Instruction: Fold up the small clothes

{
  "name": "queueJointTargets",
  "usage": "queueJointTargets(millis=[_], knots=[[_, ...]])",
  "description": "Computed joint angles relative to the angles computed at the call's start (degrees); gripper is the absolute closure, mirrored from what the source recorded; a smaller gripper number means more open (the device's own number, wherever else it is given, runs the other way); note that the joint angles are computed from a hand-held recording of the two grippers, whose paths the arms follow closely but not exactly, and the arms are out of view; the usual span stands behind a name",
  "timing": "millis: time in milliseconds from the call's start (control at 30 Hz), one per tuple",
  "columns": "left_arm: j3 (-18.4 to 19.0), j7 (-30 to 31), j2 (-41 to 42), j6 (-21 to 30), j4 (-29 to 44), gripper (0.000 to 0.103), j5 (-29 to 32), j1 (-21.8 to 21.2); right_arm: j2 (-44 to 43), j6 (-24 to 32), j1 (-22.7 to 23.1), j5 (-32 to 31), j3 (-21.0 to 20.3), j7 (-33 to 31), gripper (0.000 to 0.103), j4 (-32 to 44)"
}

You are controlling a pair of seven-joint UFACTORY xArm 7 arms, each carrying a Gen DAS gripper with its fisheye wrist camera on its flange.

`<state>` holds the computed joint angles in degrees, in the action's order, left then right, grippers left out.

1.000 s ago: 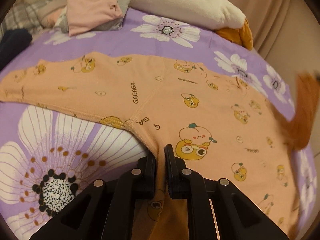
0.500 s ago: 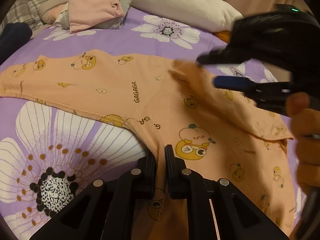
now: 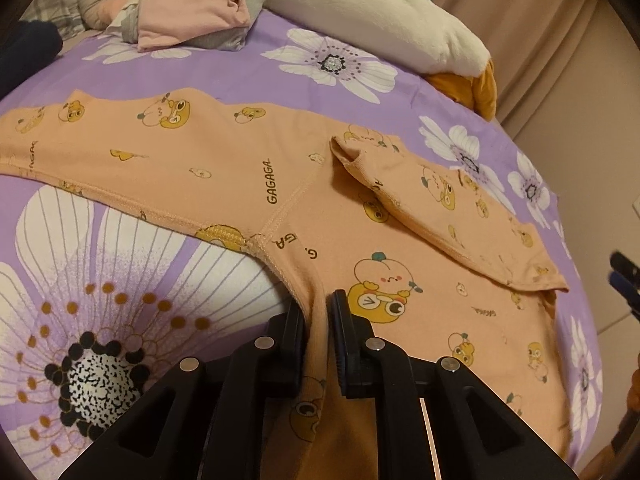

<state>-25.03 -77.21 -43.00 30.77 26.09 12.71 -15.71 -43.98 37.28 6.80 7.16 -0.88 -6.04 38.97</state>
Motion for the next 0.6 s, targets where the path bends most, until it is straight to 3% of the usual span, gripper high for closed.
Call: queueJointTargets(millis=[100,233,300,367,433,467,600], knots=[[-0.51,0.14,0.57,0.67,0.71,0.087,0.57,0.26,0.29,-0.39,-0.67,-2.84,-2.11,-5.31,0.042,-1.77],[-1.69,0.55,2.62,4.02,3.33,0.084,2.06,0.93,6.41,3.87,3.99,4.39,-7.77,-12.47,0.044,-1.5],[-2.68,0.66,4.04,6.72,5.26,0.083,3.5,1.31,9.68,1.14,4.49,7.99,-7.3,-13.79,0.052,-2.94],[-2.55,0.5,4.38,7.8,5.67,0.082,4.25,0.96,11.75,-2.7,1.47,7.64,-3.98,-10.29,0.079,-4.74],[-2.17,0.24,4.48,8.18,5.75,0.082,4.67,0.54,10.44,-4.37,3.05,11.41,-6.59,-12.33,0.081,-6.02],[-2.1,0.09,4.55,8.3,5.81,0.082,4.88,0.4,9.98,-3.66,2.99,12.33,-7.52,-13.12,0.088,-5.9],[-1.96,-0.06,4.78,9.68,6.25,0.082,5.7,-0.05,9.25,-2.48,1.22,15.61,-9.56,-12.49,0.098,-6.26]])
